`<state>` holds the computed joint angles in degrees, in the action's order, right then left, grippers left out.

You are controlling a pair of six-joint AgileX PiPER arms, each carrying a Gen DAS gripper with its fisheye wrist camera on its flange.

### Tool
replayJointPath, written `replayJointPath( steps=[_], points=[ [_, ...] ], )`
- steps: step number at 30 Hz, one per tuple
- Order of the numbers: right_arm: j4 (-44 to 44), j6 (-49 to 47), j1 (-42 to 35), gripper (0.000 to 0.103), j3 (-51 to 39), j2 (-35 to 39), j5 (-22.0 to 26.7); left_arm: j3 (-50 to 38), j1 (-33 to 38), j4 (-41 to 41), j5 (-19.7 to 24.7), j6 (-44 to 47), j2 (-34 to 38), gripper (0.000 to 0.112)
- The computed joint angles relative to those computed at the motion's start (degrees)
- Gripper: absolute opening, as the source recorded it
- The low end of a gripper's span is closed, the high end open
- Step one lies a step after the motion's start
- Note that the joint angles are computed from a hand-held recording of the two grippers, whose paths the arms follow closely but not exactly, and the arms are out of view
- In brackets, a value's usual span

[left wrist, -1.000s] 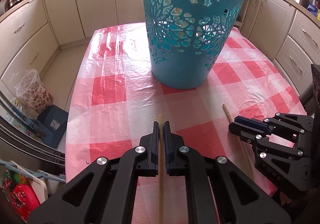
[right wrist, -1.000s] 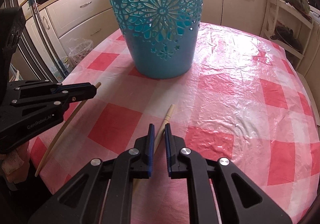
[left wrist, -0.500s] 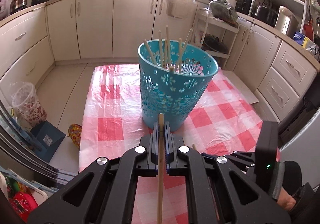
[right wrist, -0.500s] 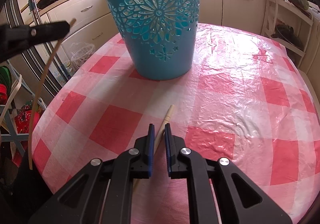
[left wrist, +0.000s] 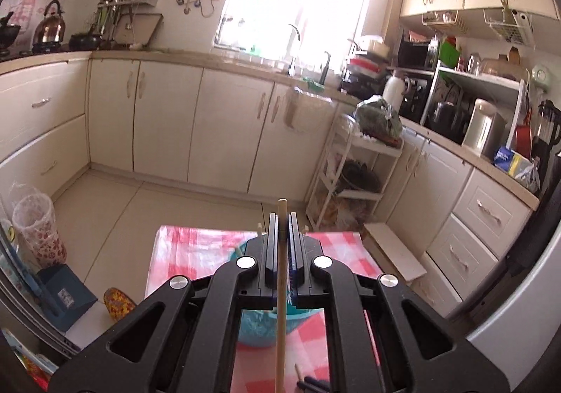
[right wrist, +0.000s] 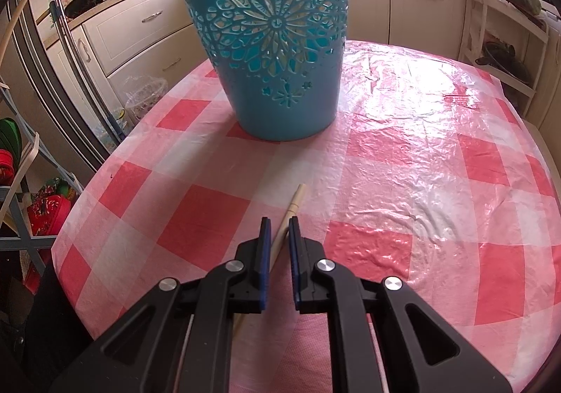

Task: Organize utensils
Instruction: 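Lift the chopstick over the teal basket and release it with the left tool, then move the left tool back away from the basket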

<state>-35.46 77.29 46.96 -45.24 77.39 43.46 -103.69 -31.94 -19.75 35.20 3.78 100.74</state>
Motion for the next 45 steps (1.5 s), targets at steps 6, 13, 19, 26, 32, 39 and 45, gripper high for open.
replayJointPath(
  steps=[6,13,19,26,32,39,45],
  points=[
    [-0.57,0.14,0.68,0.011,-0.7,0.78,1.11,-14.21,-2.38,13.43,-5.03,-15.81,9.16,0.005],
    [-0.28,0.26,0.41,0.011,-0.55,0.75,0.16,-24.24,-5.72,33.89,-5.9,-35.77,19.49,0.005],
    [-0.1,0.06,0.18,0.011,-0.38,0.49,-0.11,-20.94,-7.09,43.71,-8.32,-47.39,21.94,0.005],
    [0.07,0.01,0.11,0.011,-0.06,0.08,-0.36,-16.02,-8.64,46.27,-9.02,-46.6,21.54,0.005],
    [0.53,-0.56,-0.44,0.011,0.37,-0.38,-1.03,-10.91,-9.15,40.83,-6.76,-37.63,19.8,0.011],
    [1.97,0.04,-2.42,0.011,2.88,-3.19,-4.32,16.7,-5.71,63.03,-15.45,-62.52,1.98,0.067],
    [1.85,1.33,-2.41,0.011,0.97,-1.48,-2.62,31.84,0.34,55.77,-18.06,-57.32,-2.54,0.074]
  ],
)
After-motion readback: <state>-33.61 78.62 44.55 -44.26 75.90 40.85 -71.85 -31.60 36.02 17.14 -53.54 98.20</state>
